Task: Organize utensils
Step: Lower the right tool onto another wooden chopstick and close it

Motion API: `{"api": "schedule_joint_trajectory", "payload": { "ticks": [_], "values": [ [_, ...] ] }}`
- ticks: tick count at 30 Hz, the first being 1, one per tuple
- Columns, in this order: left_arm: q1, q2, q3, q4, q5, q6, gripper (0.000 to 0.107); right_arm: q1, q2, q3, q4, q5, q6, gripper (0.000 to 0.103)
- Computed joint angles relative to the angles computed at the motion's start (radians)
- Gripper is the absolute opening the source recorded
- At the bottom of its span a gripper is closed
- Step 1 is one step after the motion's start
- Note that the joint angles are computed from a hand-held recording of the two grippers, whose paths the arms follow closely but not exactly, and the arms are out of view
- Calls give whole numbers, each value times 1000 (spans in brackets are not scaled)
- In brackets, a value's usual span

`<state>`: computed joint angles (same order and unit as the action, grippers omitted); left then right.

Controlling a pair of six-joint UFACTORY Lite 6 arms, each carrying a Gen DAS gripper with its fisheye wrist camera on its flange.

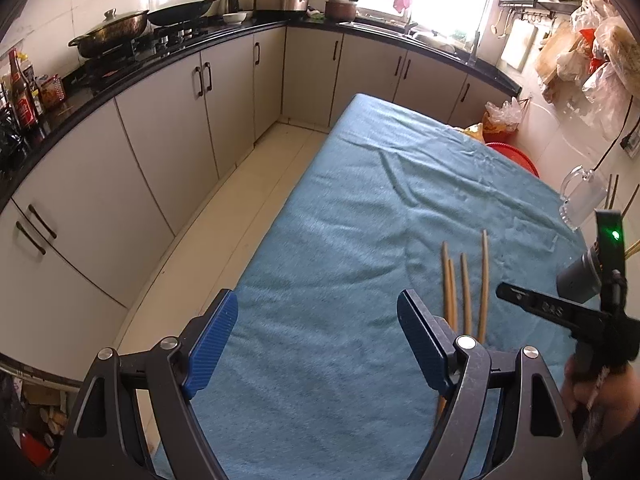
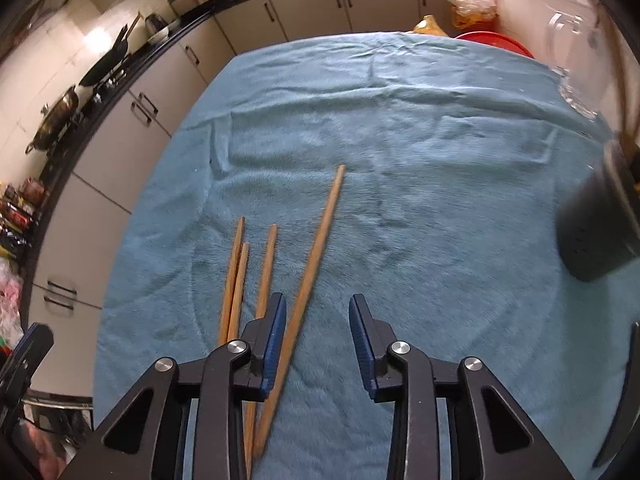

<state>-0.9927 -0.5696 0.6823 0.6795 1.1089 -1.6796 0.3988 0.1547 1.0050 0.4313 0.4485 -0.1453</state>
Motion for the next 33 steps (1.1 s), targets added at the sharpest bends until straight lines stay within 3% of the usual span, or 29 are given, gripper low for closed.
{"api": "schedule_joint_trajectory", "payload": {
  "ticks": [4, 6, 11, 20, 23, 33],
  "values": [
    [4, -23, -33, -16, -13, 7, 81, 41, 105, 58, -20, -50, 27, 22],
    [3, -21, -42, -19, -25, 10, 81, 59, 155, 93, -82, -69, 86, 21],
    [35, 18, -36, -29, -123, 54, 74, 76, 206, 140, -186, -90, 154, 11],
    [173, 280, 57, -139, -512, 253, 47, -33, 111, 31, -115, -52, 21, 8],
    [201, 391, 106, -199, -603, 315, 44, -78, 51, -39, -49, -43, -65, 8],
    [214, 666, 287, -219, -632, 387, 34, -142, -63, -169, 48, -25, -225, 8]
  ]
}}
